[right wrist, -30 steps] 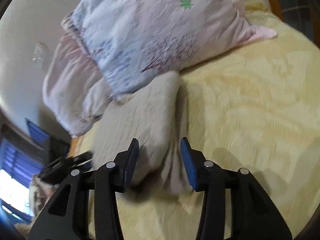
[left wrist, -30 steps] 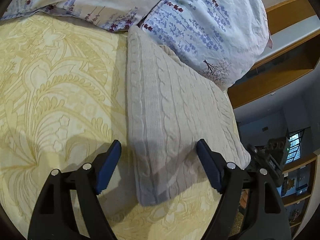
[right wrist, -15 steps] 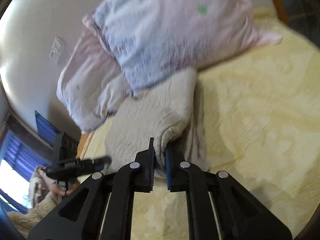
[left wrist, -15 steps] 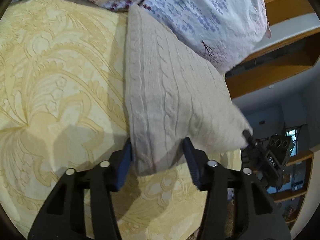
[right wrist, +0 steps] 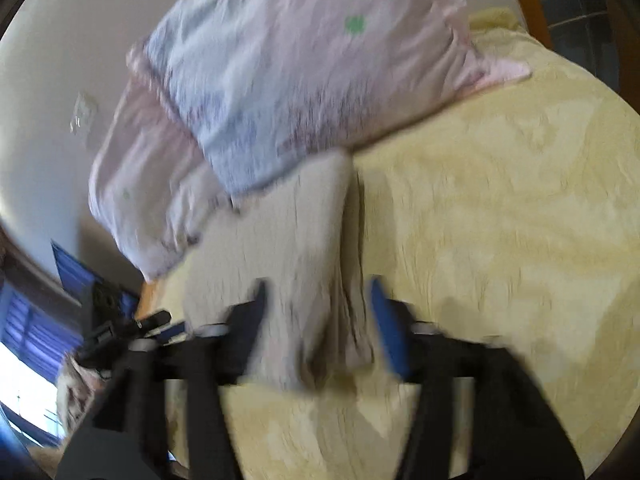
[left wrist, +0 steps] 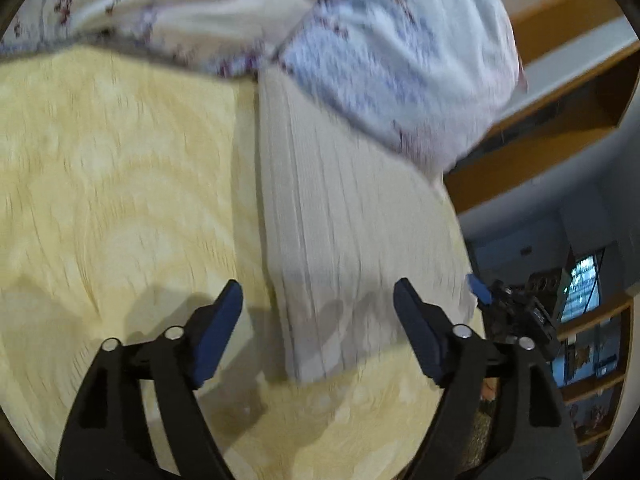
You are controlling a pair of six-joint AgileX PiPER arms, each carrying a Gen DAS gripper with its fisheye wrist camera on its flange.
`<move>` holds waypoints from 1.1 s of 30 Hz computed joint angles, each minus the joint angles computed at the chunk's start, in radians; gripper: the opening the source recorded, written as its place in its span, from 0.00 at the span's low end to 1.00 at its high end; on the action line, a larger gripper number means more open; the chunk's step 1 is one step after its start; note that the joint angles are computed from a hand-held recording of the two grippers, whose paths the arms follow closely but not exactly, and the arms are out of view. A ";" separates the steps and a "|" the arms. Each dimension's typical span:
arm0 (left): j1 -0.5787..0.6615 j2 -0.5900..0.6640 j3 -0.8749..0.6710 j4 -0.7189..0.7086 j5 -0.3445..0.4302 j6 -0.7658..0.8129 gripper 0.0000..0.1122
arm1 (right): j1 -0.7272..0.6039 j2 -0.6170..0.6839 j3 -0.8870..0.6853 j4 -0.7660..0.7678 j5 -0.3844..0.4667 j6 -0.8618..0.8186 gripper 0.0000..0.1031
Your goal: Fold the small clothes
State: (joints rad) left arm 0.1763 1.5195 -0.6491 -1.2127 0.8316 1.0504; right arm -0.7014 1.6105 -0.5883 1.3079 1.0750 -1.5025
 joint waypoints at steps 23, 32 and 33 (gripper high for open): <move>-0.124 0.461 -0.582 -0.007 -0.082 -0.228 0.08 | 0.335 0.259 -0.385 0.111 -0.154 0.182 0.09; -0.133 0.446 -0.517 -0.158 -0.144 -0.095 0.04 | 0.354 0.231 -0.340 0.139 -0.344 0.094 0.09; -0.140 0.454 -0.518 -0.162 -0.160 -0.101 0.05 | 0.372 0.261 -0.367 0.096 -0.366 0.150 0.09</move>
